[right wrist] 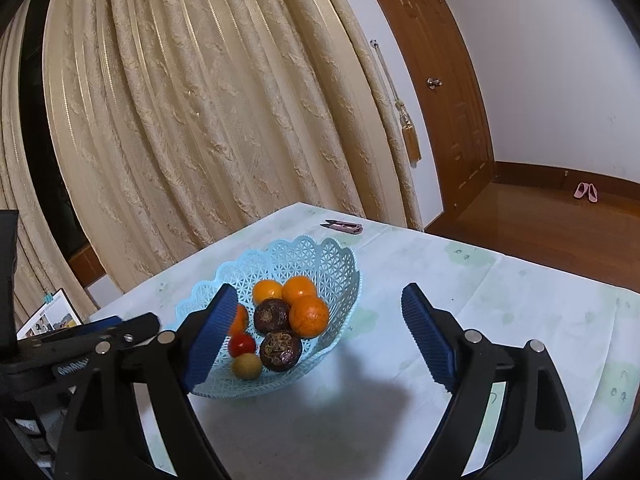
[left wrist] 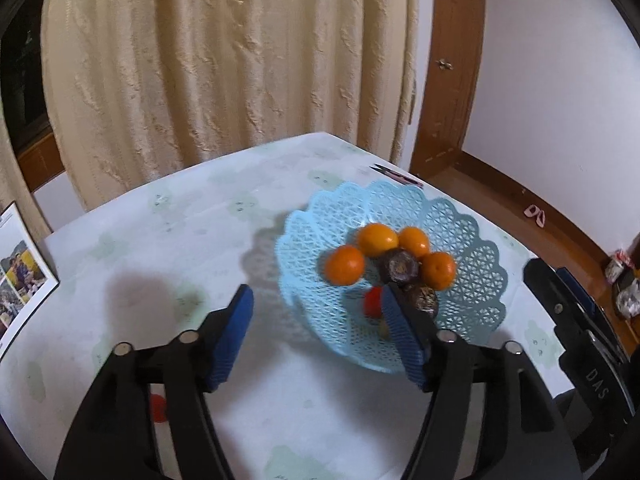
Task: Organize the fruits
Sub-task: 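Lower the large red tomato into the blue basket and open the left gripper, then move the left gripper to the other tan fruit and grasp it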
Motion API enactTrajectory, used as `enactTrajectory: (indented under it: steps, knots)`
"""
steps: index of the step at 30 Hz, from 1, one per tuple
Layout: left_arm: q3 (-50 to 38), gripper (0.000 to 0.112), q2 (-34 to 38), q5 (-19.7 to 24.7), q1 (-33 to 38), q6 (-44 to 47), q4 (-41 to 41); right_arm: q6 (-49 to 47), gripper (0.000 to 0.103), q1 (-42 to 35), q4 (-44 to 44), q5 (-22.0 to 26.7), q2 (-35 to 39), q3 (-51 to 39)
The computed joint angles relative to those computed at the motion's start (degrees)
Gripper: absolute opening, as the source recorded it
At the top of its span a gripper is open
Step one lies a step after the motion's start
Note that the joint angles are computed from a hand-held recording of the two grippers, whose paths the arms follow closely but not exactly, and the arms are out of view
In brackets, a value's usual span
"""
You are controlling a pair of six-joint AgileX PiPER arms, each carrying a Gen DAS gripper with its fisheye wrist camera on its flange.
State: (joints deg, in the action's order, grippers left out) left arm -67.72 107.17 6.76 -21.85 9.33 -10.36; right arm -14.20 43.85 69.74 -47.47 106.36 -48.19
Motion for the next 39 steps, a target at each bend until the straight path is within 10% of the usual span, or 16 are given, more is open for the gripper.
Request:
enactTrajectory:
  steps: [12, 28, 39]
  knots:
    - [5.4, 0.079, -6.3, -1.0, 6.9, 9.2, -9.0, -0.5, 0.085, 1.3, 1.8, -2.2, 0.0, 0.2]
    - [15.1, 0.080, -12.6, 0.3, 20.5, 54.7, -53.3, -8.1, 0.086, 3.2, 5.9, -3.8, 1.9, -3.1]
    - [21.2, 0.080, -13.1, 2.4, 26.7, 71.3, -67.6, -11.8, 0.086, 3.9, 7.5, -3.7, 2.8, -4.7]
